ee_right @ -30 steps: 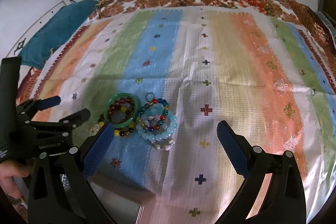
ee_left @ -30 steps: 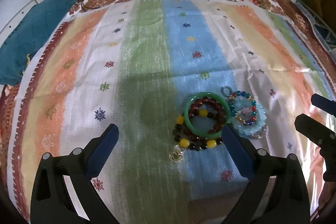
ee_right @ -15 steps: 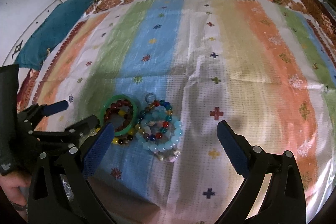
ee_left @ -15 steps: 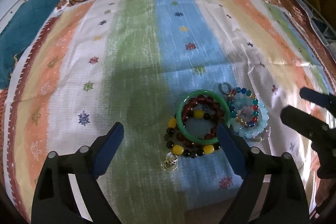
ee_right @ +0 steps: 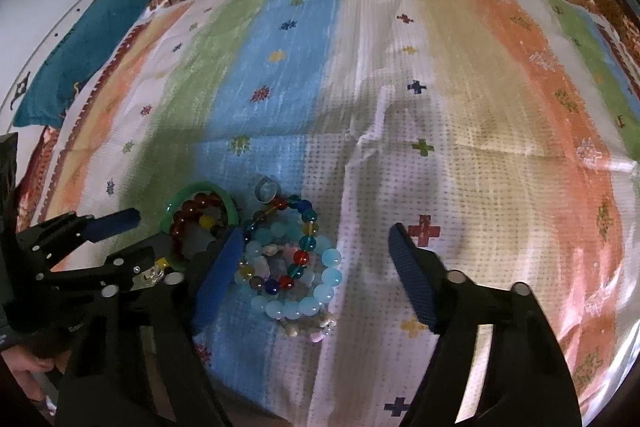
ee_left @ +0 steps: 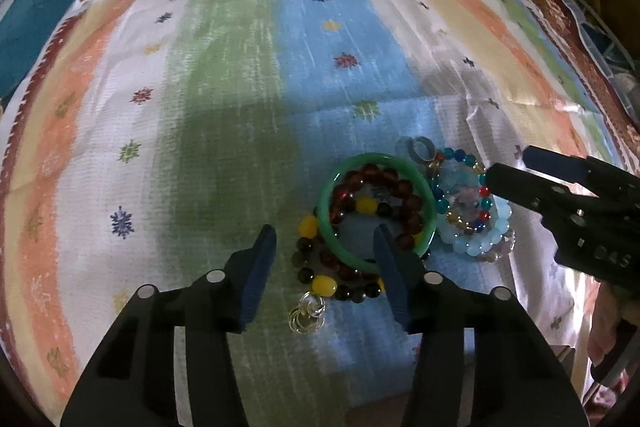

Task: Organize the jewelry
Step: 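Grasp the green bangle with left tool while right tool grasps multicolour bracelet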

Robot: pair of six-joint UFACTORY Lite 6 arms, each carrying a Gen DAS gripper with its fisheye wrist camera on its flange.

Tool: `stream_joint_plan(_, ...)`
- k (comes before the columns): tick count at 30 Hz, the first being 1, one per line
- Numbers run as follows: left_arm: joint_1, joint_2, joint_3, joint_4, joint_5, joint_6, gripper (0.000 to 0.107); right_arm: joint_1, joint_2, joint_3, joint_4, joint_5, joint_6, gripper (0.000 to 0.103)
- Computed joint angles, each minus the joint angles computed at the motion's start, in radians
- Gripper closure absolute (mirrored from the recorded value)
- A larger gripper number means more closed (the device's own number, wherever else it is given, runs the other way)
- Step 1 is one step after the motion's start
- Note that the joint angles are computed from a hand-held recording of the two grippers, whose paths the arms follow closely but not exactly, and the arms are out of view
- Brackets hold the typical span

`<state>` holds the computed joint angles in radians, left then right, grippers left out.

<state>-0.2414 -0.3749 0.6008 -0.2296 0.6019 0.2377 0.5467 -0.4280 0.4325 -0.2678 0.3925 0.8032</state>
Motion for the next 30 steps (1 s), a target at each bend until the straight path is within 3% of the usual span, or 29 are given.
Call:
stream_joint_plan(3,0.012,0.026,0.003,-0.031,-0.011,0.036,0.063,-0.015,0.023,-0.002,0.069,-0.024,-0.061,0.051)
stream_joint_plan(5,0.014,0.036,0.005,-0.036,-0.015,0.039,0.076,-0.022,0.031,-0.004,0.074,-0.032,-0.069,0.052)
stream_joint_plan(7,0.012,0.038,0.001,-0.038,-0.017,0.039,0.084,-0.033,0.038,-0.011,0.096,-0.044,-0.091,0.058)
stream_joint_plan(9,0.001,0.042,0.000,-0.035,-0.019,0.038,0.087,-0.045,0.060,-0.007,0.141,-0.053,-0.141,0.075)
stream_joint_plan(10,-0.006,0.044,-0.002,-0.033,-0.021,0.040,0.091,-0.044,0.072,-0.008,0.151,-0.061,-0.151,0.075)
stream_joint_plan(13,-0.016,0.041,-0.016,-0.014,-0.039,0.020,0.093,-0.026,0.084,-0.007,0.121,-0.068,-0.119,0.077)
stream_joint_plan(17,0.012,0.017,-0.022,-0.039,-0.034,0.049,0.100,-0.017,0.078,-0.003,0.108,-0.064,-0.116,0.088)
stream_joint_plan(30,0.004,-0.051,-0.025,-0.002,-0.014,0.007,0.100,0.026,0.032,-0.006,-0.009,-0.015,-0.023,0.092)
